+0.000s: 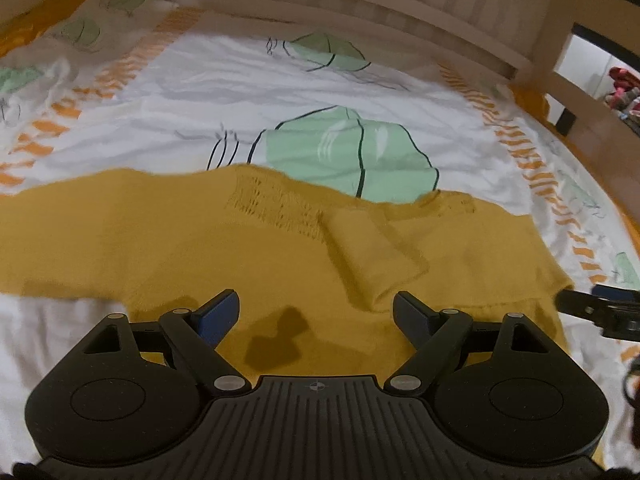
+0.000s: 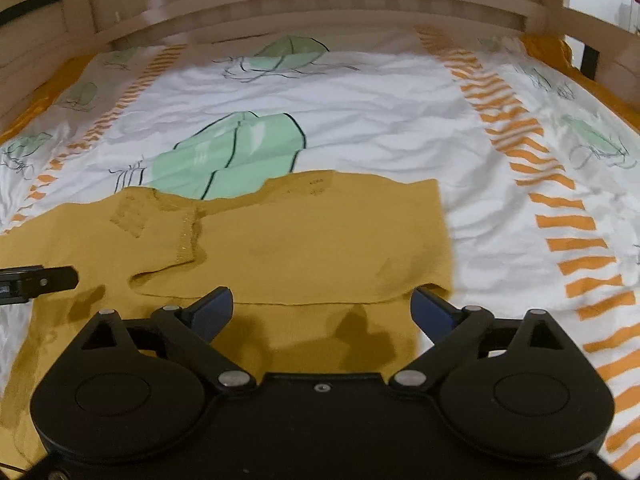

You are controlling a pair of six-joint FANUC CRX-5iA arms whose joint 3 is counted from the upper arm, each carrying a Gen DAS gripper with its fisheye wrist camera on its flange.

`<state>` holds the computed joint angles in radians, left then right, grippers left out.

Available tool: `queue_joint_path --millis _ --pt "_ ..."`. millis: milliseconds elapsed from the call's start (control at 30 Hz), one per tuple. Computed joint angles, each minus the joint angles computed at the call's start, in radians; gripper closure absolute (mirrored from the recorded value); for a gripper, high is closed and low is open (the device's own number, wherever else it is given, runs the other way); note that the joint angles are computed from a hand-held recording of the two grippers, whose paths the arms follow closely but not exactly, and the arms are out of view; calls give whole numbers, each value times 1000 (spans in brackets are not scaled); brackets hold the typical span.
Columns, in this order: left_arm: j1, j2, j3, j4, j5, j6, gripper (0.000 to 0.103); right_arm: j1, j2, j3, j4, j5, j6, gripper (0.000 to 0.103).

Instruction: Fold small clothes

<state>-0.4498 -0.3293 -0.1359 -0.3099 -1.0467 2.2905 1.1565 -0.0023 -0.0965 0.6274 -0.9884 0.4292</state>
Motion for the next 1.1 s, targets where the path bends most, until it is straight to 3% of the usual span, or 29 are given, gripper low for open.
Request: queue_joint_path --millis 167,333,533,600,700,800,967,1100 --pt "-66 115 112 -64 -37 -19 19 -28 -8 12 -58 -3 -12 7" --pt "-103 213 179 -61 -65 -90 19 -47 -3 29 -97 -10 -2 7" --pt "-159 308 256 -178 -143 -90 22 -72 -21 38 -169 18 -7 7" --pt "-156 308 257 -213 -176 -28 23 -78 -28 36 -180 27 -12 6" --pt "-85 281 223 -172 -214 73 23 -80 -33 32 -181 31 -18 6" --pt "1 212 142 -103 -188 114 24 -84 -31 37 -199 34 -10 6" --pt "32 152 87 -73 -145 36 24 -86 -18 54 -236 37 17 6" --pt "76 119 34 12 -51 -66 24 -87 -17 57 -277 57 51 6"
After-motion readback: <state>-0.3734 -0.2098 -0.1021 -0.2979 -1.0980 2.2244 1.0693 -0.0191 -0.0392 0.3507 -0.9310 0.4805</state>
